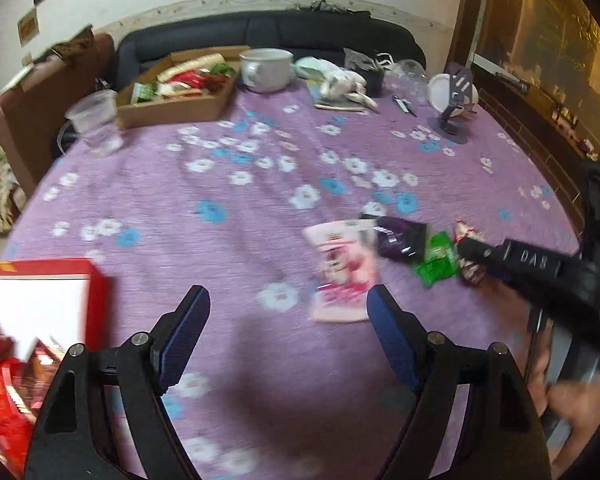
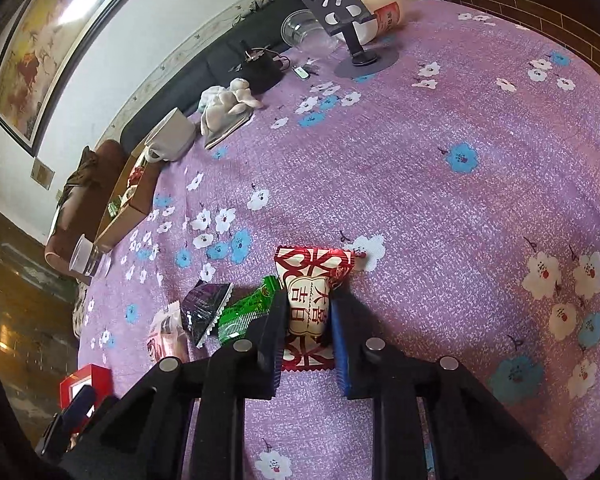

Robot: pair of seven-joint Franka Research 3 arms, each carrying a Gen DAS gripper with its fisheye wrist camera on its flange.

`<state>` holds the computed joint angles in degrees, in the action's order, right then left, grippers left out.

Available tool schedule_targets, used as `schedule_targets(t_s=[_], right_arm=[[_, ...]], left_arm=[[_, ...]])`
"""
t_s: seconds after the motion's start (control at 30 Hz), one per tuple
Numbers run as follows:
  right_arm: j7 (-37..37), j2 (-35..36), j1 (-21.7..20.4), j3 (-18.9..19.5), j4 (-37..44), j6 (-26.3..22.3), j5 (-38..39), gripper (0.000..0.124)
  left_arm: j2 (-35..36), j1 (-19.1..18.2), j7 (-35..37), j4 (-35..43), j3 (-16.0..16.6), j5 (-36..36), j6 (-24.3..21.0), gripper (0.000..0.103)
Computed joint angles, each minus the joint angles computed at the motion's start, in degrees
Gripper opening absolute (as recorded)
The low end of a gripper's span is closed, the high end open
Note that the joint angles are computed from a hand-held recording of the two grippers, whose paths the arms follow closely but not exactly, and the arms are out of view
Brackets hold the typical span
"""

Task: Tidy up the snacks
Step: 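Grasp the red-white candy with the right gripper while the left grasps the pink Lotso packet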

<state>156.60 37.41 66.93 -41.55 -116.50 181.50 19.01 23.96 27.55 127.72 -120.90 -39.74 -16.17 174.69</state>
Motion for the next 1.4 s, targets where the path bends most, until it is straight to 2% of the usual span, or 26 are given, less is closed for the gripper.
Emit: schedule_targets(t_s=[0.07,0.1,0.17,0.3,0.37,0.47,0.5,0.53,0.6,0.7,0.77,0.8,0.9,0.93,0.97,1.0,1.03,1.1,1.2,1.27,1.33,1.4], right_arm=[[-0.6,-0.5,-1.2,1.4,-0.6,1.6,0.6,0.021],[-1.0,-0.7,-1.4,1.8,-0.7,2.0,1.1,0.021],[-1.8,-1.0,-2.3,2.9,-0.9,3.0,2.4,0.021],[-4.1,-1.2,-3.1,4.1,-0.9,3.9,5.4,0.022],[-4.9,-0.8,-2.4,3.4,-0.5,3.2,6.4,0.022],[-5.3,-0.5,-1.8,2.8,-0.3,2.8,6.8,0.022],[-5.4,-0.4,-1.7,2.7,-0.2,2.7,6.9,0.022],[-5.4,-0.3,-1.5,2.4,-0.1,2.4,6.8,0.022],[-5.1,0.0,-0.9,1.7,0.0,1.9,6.5,0.022],[-5.3,-0.8,-2.3,3.4,-0.5,3.6,6.6,0.021],[-6.7,-1.4,-4.1,5.6,-0.9,5.9,7.5,0.021],[-7.4,-1.8,-4.9,6.7,-1.3,7.7,8.2,0.021],[-9.0,-1.0,-0.5,2.7,-2.1,8.6,11.5,0.021],[-9.7,-1.3,-0.9,3.5,-2.5,10.4,12.4,0.021],[-7.9,-2.3,-3.4,6.1,-3.5,14.2,10.1,0.021],[-10.2,-3.3,-6.8,10.2,-3.6,17.2,11.3,0.021],[-10.2,-3.9,-9.3,12.9,-3.9,19.5,10.3,0.021],[-11.1,-4.2,-11.1,15.0,-3.8,21.4,10.3,0.021],[-9.4,-4.9,-18.5,22.5,-4.2,27.7,5.7,0.021],[-11.1,-4.9,-19.1,23.6,-3.8,28.5,6.8,0.02],[-15.1,-4.7,-17.1,22.5,-3.0,28.3,10.8,0.02],[-16.3,-4.7,-18.3,24.0,-2.8,29.4,11.4,0.02]], left_arm=[[0.6,-5.3,-3.2,0.9,4.4,2.1,1.1,0.081],[0.8,-9.3,-5.8,1.4,8.2,4.2,1.8,0.081],[1.4,-14.9,-10.4,2.8,13.9,7.7,1.3,0.081],[3.2,-16.8,-14.0,4.2,15.7,11.8,1.0,0.081],[4.3,-15.1,-14.1,4.8,14.0,12.9,1.2,0.081],[5.9,-13.8,-14.8,4.7,12.9,15.3,4.5,0.076],[6.4,-11.7,-14.1,4.6,10.8,16.0,5.0,0.067],[6.8,-10.5,-14.2,4.8,9.6,16.6,5.0,0.052],[7.4,-9.0,-14.1,5.2,8.3,18.4,4.7,0.037],[8.9,-4.1,-13.5,5.6,3.7,19.7,3.6,0.035],[8.7,-2.5,-13.5,5.0,2.5,20.2,3.4,0.034],[8.7,-0.2,-13.1,4.5,0.3,20.0,2.8,0.034],[8.3,6.0,-11.2,1.4,-5.3,19.8,4.2,0.034],[8.0,9.2,-10.5,-0.3,-8.0,20.2,5.4,0.034],[8.0,13.0,-10.0,-2.0,-11.3,20.9,6.4,0.034],[8.1,17.3,-9.4,-4.1,-14.9,21.9,7.8,0.034],[7.9,19.8,-9.5,-5.6,-16.8,22.9,9.2,0.034],[7.1,26.0,-9.6,-9.7,-21.2,25.5,13.7,0.034],[6.1,32.5,-11.0,-13.9,-24.8,29.4,19.4,0.034],[5.5,35.5,-12.5,-15.5,-26.4,31.7,22.0,0.035],[4.7,37.9,-14.1,-16.5,-27.6,33.9,23.4,0.035],[3.9,39.5,-15.8,-17.2,-28.4,35.8,24.8,0.035]])
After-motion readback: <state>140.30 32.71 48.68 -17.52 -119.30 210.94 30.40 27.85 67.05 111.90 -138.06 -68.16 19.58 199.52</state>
